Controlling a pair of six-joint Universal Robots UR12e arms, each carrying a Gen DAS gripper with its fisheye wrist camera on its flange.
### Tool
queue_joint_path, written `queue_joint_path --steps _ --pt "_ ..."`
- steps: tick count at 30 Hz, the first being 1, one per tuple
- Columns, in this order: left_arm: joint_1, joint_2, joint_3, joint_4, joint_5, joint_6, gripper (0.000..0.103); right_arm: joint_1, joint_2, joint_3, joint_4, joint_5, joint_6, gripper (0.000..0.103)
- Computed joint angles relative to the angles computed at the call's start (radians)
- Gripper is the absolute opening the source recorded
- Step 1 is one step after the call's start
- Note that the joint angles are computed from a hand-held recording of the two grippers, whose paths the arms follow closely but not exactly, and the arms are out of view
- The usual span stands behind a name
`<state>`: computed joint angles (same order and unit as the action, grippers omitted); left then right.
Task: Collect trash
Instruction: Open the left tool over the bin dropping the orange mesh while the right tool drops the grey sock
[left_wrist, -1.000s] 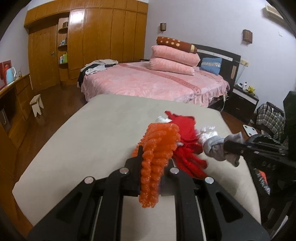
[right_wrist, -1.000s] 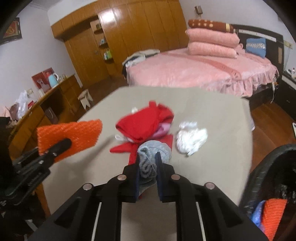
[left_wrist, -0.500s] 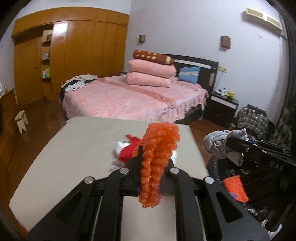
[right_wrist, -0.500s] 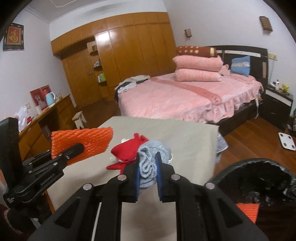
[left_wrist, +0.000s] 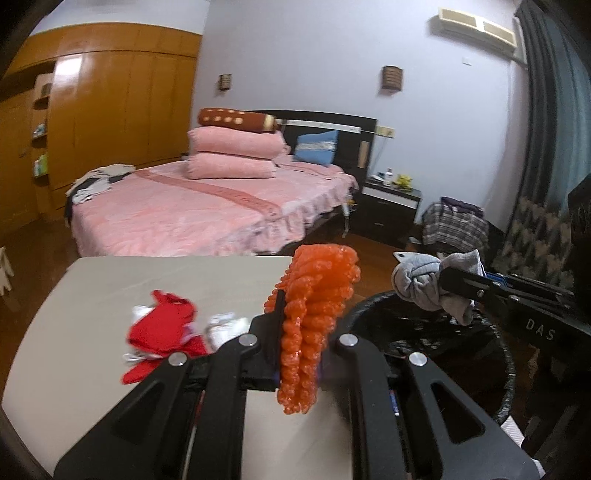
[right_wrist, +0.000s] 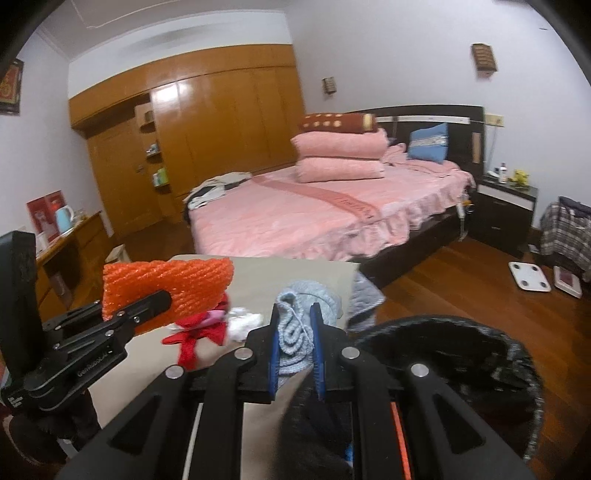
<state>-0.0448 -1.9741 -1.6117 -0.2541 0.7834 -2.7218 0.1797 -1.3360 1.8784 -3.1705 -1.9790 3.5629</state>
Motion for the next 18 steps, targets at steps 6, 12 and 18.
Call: queue_joint_path --steps 6,12,18 --pt "-0.034 0.002 -0.005 -0.039 -0.035 0.054 0.011 -0.015 -0.040 0.053 0.012 -0.063 0.036 0.015" --pt "-0.072 -0.007 0.005 -0.086 -0.061 0.102 0.011 -0.037 -0.073 0.102 0.044 -0.104 0.086 0.015" --pt "-0.110 -0.017 0.015 -0.137 -0.078 0.144 0.013 -0.053 -0.099 0.146 0.080 -0.142 0.131 0.015"
